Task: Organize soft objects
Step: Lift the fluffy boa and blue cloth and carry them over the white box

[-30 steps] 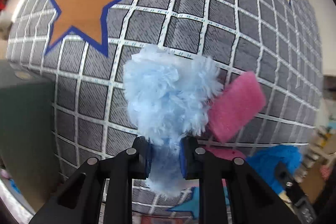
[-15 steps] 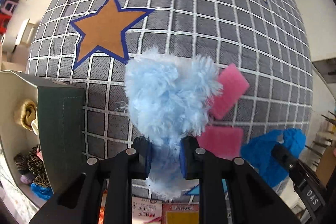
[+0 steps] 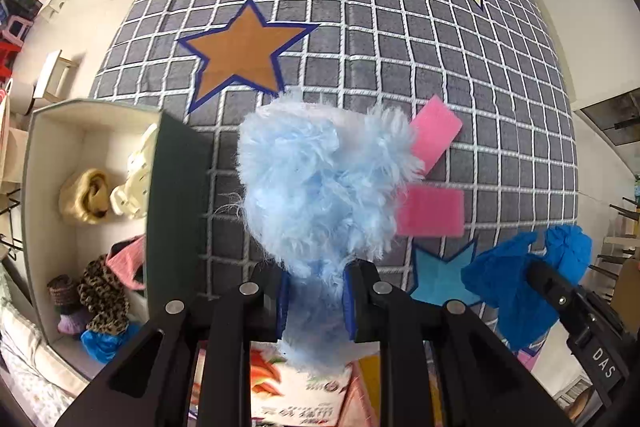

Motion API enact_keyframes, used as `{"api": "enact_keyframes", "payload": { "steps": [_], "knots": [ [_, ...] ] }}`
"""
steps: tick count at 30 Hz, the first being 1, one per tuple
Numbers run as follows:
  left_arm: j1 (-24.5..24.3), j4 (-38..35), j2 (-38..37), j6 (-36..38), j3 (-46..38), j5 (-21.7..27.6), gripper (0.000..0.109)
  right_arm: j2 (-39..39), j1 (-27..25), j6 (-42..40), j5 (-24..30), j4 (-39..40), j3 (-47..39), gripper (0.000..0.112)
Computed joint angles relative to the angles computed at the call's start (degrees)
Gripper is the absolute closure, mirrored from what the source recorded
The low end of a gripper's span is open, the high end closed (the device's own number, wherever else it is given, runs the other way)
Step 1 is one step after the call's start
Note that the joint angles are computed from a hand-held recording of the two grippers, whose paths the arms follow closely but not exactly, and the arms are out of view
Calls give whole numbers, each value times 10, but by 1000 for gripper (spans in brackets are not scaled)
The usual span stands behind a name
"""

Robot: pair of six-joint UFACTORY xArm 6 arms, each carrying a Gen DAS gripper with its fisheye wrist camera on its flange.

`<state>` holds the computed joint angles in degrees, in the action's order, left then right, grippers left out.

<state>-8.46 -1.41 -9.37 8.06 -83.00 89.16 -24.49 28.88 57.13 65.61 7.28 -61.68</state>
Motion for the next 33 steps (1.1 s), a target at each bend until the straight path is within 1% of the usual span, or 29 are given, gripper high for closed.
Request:
{"api": "enact_keyframes", "payload": {
  "steps": [3,9,19,22,25,33],
  "knots": [
    [9,-2,-3,13,19,-20,85,10,21,14,15,-13,-18,94],
    [33,-7,-33,46,34,-22,85,31,55,47,31,-35,-49,94],
    [85,-26,-51,92,21,-19,84,83,101,72,57,-76,-130,94],
    [98,-29,-54,100,19,-17,81,99,112,73,62,-81,-155,94],
    [115,-32,-61,109,20,-21,81,112,120,76,60,-80,-174,94],
    [162,-44,-69,131,14,-19,81,160,146,73,75,-88,-240,94]
  ]
}}
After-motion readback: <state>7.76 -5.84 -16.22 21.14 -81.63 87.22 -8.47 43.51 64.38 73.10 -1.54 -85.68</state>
